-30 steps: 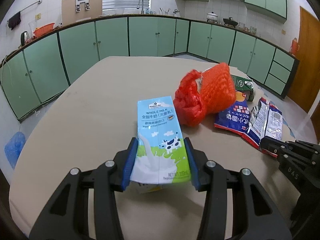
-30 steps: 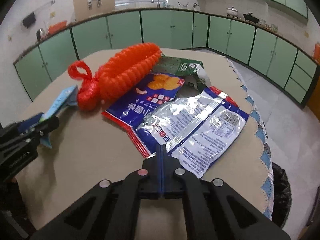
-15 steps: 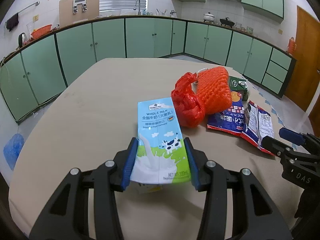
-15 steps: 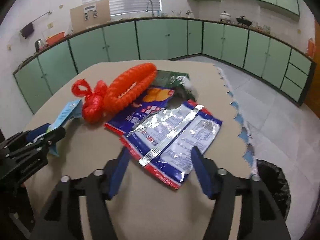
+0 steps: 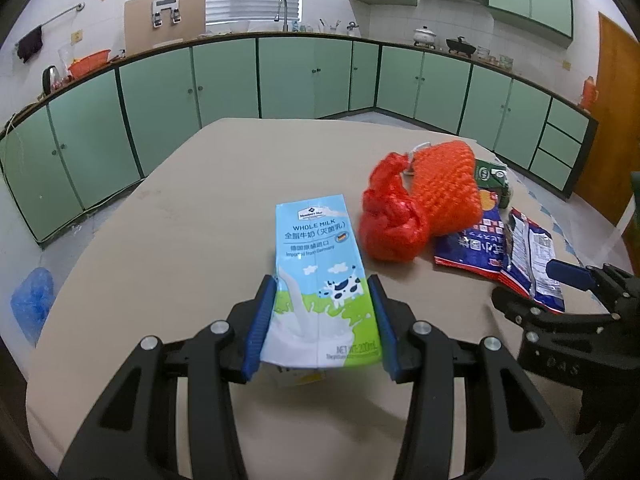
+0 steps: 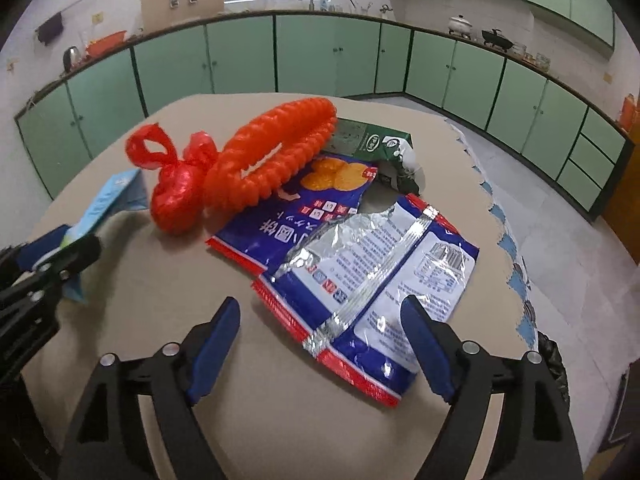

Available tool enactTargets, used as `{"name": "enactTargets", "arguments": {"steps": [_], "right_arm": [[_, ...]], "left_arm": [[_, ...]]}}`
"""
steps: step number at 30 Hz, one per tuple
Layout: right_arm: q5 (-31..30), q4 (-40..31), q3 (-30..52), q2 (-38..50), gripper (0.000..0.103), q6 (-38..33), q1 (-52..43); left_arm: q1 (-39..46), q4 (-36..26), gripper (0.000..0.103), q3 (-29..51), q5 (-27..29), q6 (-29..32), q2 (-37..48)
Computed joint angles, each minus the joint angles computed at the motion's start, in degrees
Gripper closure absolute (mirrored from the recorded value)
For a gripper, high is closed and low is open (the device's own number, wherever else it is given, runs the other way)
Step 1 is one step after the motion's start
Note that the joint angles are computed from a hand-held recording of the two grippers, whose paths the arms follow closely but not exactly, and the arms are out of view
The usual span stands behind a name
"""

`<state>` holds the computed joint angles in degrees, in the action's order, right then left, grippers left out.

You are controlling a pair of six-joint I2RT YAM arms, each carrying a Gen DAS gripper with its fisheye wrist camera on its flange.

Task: Collect trash
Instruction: 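Hold the milk carton in the left gripper while the right gripper grasps the blue snack packet, then carry the carton and snack packet to the bin and release both grippers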

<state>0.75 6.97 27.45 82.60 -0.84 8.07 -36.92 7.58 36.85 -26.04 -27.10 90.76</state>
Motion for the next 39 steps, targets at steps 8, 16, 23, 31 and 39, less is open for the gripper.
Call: {"name": "enactTargets", "arguments": {"steps": [8, 16, 23, 31, 39], "right_arm": [[2.8, -1.5, 2.7, 2.8, 0.036, 0.9, 1.1], [-2.0, -3.2, 2.2, -1.3, 0.072, -1.4, -1.7], [-5.6, -6.7, 0.8, -9.6, 0.088, -2.9, -4.5], [-13.3, -12.0, -1.5, -20.1, 0.093, -4.4, -11.3], [-24.1, -19.5, -0.9, -27.1, 0.094, -6.6, -22.0]], "left_arm": [[1.7, 0.4, 0.059, -0.8, 1.2, 0.3, -0.3], [0.1, 1.0, 0.059, -0.6, 1.2, 0.1, -0.2], [-1.9, 0.5, 0.059, -0.6, -0.1, 0.0, -2.2], [-6.5, -1.2, 0.059, 0.5, -2.8, -0.1, -5.9], [-12.8, -1.9, 0.059, 4.6, -3.7, 0.3, -4.0]]}}
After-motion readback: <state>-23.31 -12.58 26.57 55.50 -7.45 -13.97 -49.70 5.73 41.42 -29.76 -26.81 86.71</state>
